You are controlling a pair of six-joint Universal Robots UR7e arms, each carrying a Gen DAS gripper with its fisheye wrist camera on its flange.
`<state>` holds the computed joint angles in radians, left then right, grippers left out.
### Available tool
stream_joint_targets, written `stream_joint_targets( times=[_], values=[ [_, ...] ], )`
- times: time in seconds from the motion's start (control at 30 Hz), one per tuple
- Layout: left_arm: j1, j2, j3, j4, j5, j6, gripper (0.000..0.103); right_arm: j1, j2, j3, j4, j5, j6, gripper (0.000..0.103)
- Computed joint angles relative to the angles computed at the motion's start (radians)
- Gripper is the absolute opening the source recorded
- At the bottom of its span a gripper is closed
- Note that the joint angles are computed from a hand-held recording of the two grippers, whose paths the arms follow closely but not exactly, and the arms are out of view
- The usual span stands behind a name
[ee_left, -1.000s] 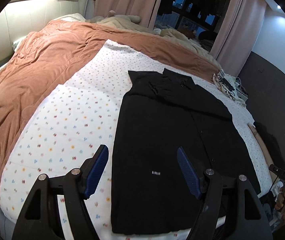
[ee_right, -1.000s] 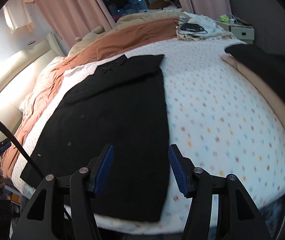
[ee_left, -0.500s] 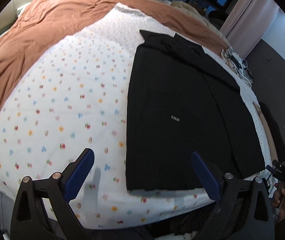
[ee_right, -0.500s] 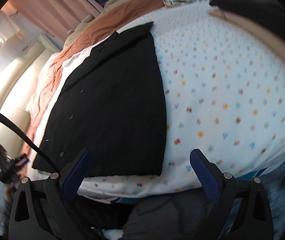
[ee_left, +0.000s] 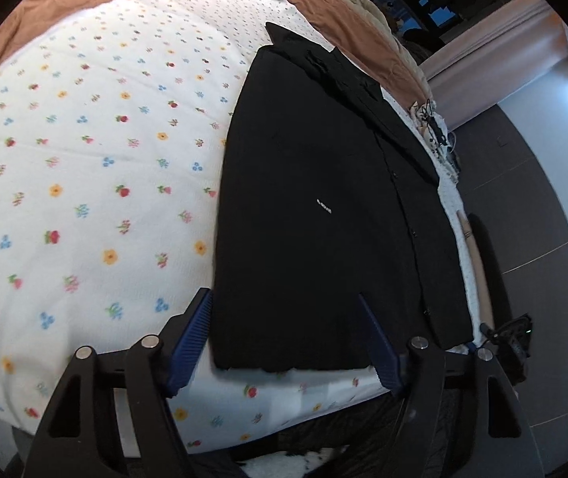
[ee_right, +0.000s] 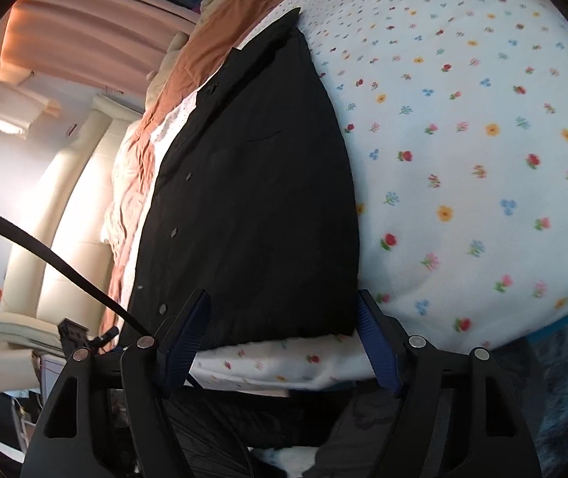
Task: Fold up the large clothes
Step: 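Move both tools to the shirt's hem and close them on it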
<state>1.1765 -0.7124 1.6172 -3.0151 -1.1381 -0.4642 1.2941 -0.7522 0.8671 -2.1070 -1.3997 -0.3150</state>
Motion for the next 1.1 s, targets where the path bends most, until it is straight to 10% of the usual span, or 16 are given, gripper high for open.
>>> stream_joint_targets(
  times=[0.33,0.7,1.1],
  values=[
    [0.055,0.047,-0.060,-0.081,-0.168,-0.025,0.066,-0.040,0.080,-0.095,0.000,0.162,0.071,0.058],
    [0.038,0.011,0.020,-0.100,-0.128,-0.069,0.041,-0.049,0.034,0.032,-0.086,0.150,0.115,0.018],
    [0.005,-0.006,0.079,-0.251,-0.065,-0.055,0.015,-0.036,-0.078,0.219,-0.272,0.193,0.068,0.007]
  ],
)
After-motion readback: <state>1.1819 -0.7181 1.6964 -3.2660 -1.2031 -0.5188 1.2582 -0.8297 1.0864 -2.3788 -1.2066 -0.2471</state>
